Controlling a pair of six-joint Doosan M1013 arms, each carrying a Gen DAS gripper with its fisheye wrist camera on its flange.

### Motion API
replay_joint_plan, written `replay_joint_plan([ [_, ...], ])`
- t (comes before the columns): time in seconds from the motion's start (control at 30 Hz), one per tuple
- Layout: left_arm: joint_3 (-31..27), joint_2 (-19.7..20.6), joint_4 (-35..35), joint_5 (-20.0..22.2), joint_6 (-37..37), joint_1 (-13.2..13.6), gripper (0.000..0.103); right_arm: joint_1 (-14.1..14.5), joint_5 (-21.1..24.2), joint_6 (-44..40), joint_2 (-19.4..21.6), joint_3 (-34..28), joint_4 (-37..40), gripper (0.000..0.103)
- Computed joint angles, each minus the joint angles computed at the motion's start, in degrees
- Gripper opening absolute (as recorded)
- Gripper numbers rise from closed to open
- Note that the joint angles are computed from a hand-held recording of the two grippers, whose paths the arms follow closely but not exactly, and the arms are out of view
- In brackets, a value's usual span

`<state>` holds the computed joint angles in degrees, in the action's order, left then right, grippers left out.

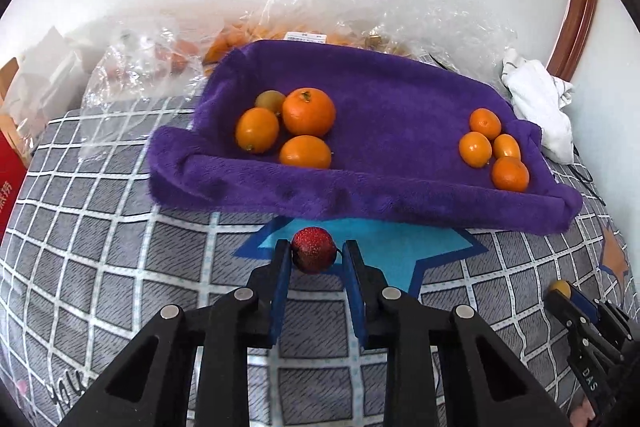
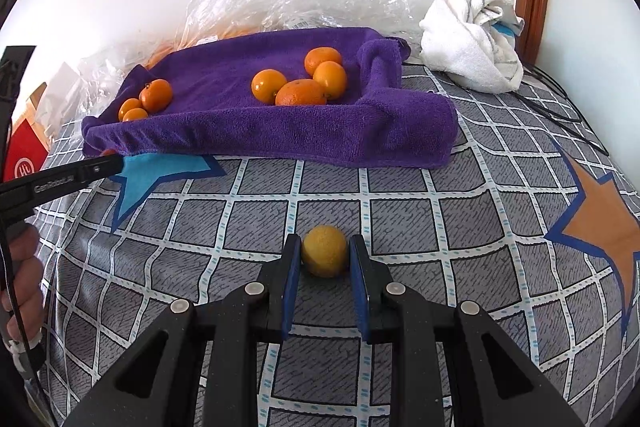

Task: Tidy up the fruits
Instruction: 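Carry the red apple and yellow fruit over the purple towel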

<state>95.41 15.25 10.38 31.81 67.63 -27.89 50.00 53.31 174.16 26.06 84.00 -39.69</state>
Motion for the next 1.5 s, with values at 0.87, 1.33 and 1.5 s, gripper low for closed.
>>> replay_joint_plan([
  [0.87, -0.87, -3.42, -4.09, -0.31, 2.55, 3.26, 0.025, -1.13, 3.55, -5.27, 0.88, -7.68, -0.08, 0.024],
  [1.33, -7.68, 0.73, -8.28, 1.79, 6.44, 5.57, 0.025, -5.93, -0.29, -11.26, 3.19, -11.54, 2.40, 0.024],
  [1.5, -9.99, 3.08, -10.95, 3.16, 8.89, 6.07, 0.025, -8.39, -3.83, -14.08, 4.77, -12.36, 6.89, 0.024],
])
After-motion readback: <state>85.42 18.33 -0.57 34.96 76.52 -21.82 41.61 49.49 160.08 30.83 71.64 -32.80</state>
